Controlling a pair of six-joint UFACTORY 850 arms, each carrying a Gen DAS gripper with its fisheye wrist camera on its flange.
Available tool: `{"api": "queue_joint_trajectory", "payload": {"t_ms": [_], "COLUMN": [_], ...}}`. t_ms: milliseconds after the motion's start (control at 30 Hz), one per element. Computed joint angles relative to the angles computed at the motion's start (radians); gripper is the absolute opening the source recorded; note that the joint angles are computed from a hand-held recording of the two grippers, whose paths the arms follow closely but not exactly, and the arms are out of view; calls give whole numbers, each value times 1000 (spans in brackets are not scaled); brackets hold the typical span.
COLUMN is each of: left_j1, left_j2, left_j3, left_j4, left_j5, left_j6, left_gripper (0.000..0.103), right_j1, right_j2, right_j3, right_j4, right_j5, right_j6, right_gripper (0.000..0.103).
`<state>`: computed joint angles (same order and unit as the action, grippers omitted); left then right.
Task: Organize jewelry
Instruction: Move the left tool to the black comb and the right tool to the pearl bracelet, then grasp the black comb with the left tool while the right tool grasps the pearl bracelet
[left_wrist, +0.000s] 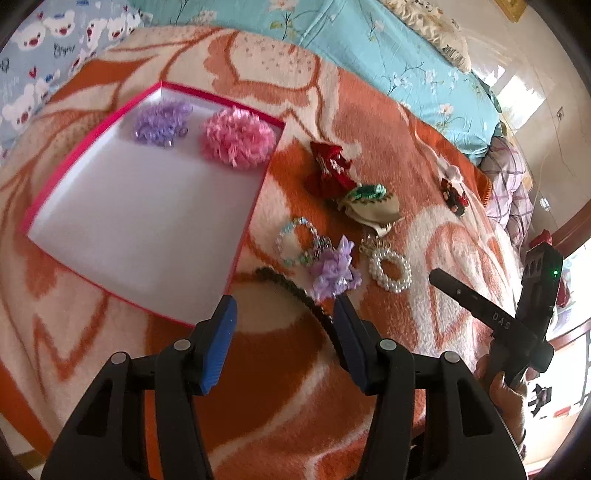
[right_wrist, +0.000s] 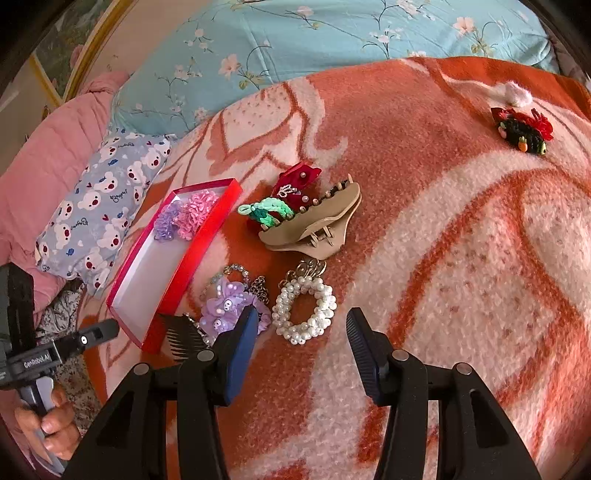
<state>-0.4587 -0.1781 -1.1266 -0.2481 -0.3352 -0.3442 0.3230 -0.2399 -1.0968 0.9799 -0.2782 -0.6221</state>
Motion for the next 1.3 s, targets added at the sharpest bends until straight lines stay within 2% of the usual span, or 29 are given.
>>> {"api": "queue_joint_trajectory", "payload": {"t_ms": [133, 233, 467, 733, 800, 867, 900, 933, 967, 1000, 1300], "left_j1": [-7, -21, -33, -31, -32, -28, -25, -21, -19, -22, -42], "left_j2": [-19, -39, -127, -185, -181, -178, -178, -180, -180, -177, -130], "left_j3": [-8, -24, -90, -114, -107, -101, -98, -97, -95, -91, -69], "left_j4": [-77, -51, -43, -107, -99, -124, -163, -210, -245, -238, -229], "left_j5": [-9, -7, -38, -59, -52, -47, -48, -50, -50, -41, -8], "left_j6": [53, 26, 29, 97, 96, 130, 171, 221, 255, 256, 300], "left_gripper": [53, 65, 65, 63, 56, 41, 25, 16, 15, 15, 1], "right_j1": [1, 1, 8, 38, 45, 54, 59, 63, 64, 64, 38], "right_j2": [2, 0, -43, -113, -124, -131, -133, -134, -134, -133, -79], "right_j3": [4, 4, -26, -87, -96, -100, -100, -100, -98, -97, -48], "right_j4": [-4, -1, -94, -431, -504, -595, -668, -716, -737, -745, -247], "right_j5": [3, 0, 7, 33, 40, 50, 56, 59, 64, 68, 84], "right_j6": [3, 2, 80, 359, 420, 495, 558, 601, 616, 623, 153], "right_gripper": [51, 51, 51, 50, 50, 45, 43, 38, 24, 15, 11]}}
